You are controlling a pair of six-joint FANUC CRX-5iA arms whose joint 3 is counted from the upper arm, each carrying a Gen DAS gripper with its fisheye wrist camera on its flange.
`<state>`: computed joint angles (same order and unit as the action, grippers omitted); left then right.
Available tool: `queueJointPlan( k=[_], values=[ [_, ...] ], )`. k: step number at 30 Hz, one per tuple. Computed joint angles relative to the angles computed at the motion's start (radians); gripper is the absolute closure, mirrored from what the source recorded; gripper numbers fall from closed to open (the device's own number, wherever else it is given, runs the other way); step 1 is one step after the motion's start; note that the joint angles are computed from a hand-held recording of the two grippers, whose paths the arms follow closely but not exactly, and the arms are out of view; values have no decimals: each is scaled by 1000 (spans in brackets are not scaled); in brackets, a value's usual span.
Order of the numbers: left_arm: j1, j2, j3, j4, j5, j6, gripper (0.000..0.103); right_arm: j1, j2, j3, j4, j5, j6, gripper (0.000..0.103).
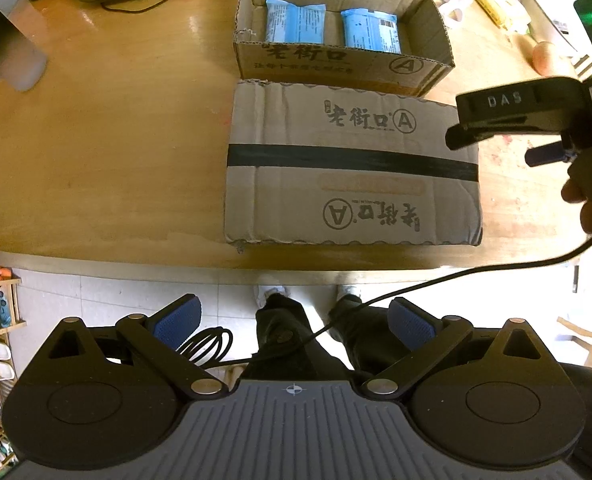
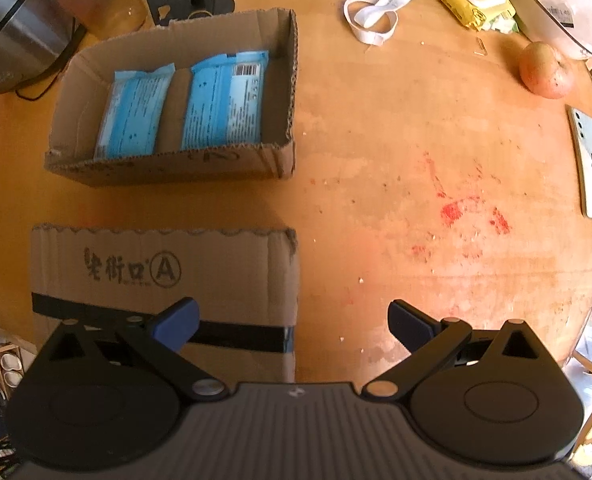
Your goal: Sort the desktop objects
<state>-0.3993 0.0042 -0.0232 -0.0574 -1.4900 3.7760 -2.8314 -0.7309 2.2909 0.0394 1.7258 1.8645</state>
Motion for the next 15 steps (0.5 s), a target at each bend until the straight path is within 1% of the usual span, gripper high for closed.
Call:
queueJointPlan(
  k=[8,15],
  values=[
    [-1,-1,-2,-1,2,0,0,7,-40,-62,5,15,-18,0],
    [-3,-4,-4,-3,4,4,0,11,-48,-72,10,24,-34,0]
  ],
)
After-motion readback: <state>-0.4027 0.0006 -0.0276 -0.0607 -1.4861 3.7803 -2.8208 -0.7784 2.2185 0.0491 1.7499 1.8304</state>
